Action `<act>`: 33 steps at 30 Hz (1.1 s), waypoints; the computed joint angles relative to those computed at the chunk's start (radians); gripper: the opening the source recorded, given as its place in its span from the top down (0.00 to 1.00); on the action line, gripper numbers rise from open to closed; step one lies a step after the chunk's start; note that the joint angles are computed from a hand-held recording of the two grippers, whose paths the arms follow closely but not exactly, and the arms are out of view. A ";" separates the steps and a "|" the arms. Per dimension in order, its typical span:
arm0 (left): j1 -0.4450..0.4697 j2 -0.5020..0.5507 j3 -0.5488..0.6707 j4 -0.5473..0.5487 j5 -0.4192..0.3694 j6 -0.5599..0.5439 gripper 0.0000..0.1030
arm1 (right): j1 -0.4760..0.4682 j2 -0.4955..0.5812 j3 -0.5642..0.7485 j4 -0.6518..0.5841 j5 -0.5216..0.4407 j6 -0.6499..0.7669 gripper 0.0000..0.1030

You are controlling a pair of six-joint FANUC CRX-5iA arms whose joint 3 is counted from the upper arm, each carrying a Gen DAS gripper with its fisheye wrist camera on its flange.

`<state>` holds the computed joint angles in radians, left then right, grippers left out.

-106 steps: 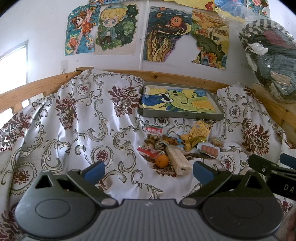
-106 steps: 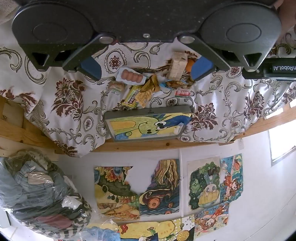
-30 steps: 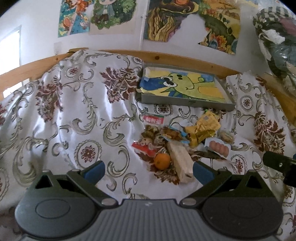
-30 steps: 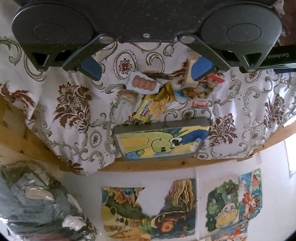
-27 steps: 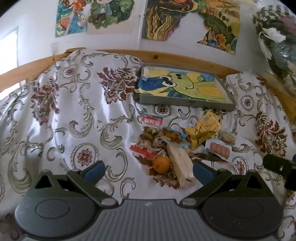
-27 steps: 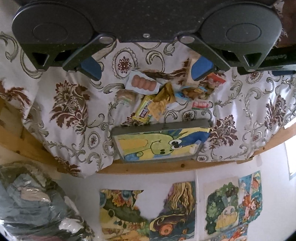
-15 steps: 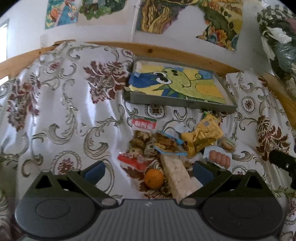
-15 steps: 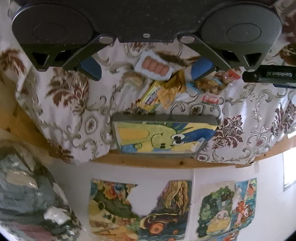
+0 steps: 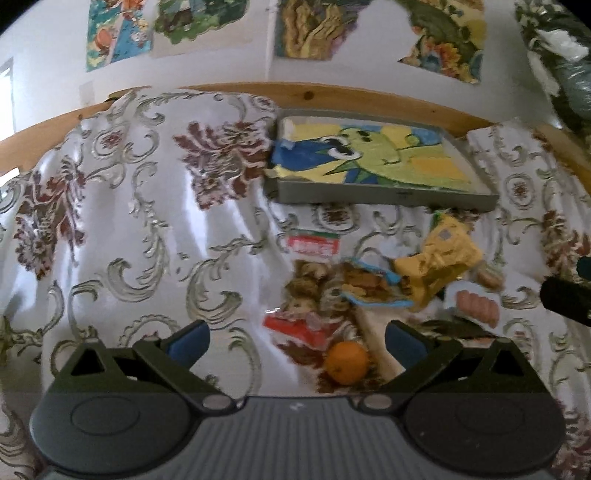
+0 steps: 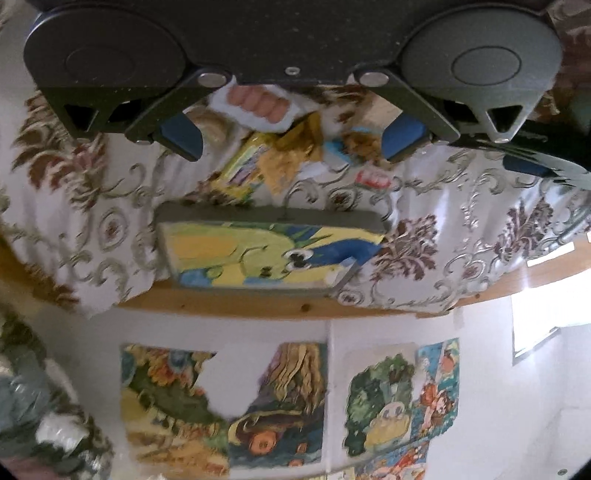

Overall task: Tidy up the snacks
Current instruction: 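Lower the right tool onto the white rice-cake bar and close on it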

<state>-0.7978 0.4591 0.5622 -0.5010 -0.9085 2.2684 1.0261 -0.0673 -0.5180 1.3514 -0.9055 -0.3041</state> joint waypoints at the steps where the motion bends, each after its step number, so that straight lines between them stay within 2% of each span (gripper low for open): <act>1: 0.000 0.004 0.005 -0.012 -0.012 0.001 0.01 | -0.004 0.004 0.004 -0.002 0.022 -0.008 0.01; 5: 0.016 0.019 0.020 -0.012 -0.054 -0.016 0.01 | -0.009 0.050 0.038 -0.019 0.083 0.017 0.01; 6: 0.018 0.020 0.020 -0.023 -0.061 0.002 0.01 | -0.005 0.064 0.055 -0.050 0.089 0.056 0.01; 8: 0.025 0.011 0.004 -0.027 -0.051 0.037 0.01 | 0.014 0.115 0.132 -0.201 0.092 0.229 0.01; 9: 0.031 0.008 -0.002 -0.018 -0.045 0.043 0.01 | 0.015 0.132 0.147 -0.219 0.103 0.258 0.01; 14: 0.067 0.007 -0.023 0.058 -0.020 0.044 0.01 | 0.014 0.205 0.192 -0.213 0.126 0.284 0.01; 19: 0.070 0.017 -0.025 0.065 -0.011 0.047 0.01 | -0.008 0.259 0.214 -0.160 0.127 0.237 0.01; 21: 0.070 0.021 -0.023 0.065 -0.011 0.043 0.01 | -0.011 0.279 0.223 -0.149 0.111 0.224 0.07; 28: 0.077 0.022 -0.032 0.089 0.009 0.049 0.01 | -0.026 0.281 0.208 -0.178 0.180 0.191 0.28; 31: 0.075 0.023 -0.033 0.091 0.016 0.044 0.01 | -0.023 0.277 0.214 -0.230 0.180 0.204 0.42; 33: 0.073 0.023 -0.034 0.094 0.021 0.030 0.01 | -0.024 0.268 0.209 -0.238 0.187 0.187 0.58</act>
<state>-0.7246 0.4817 0.5278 -0.4066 -0.8873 2.2982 1.0017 0.2004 -0.3089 1.1132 -0.7188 -0.1172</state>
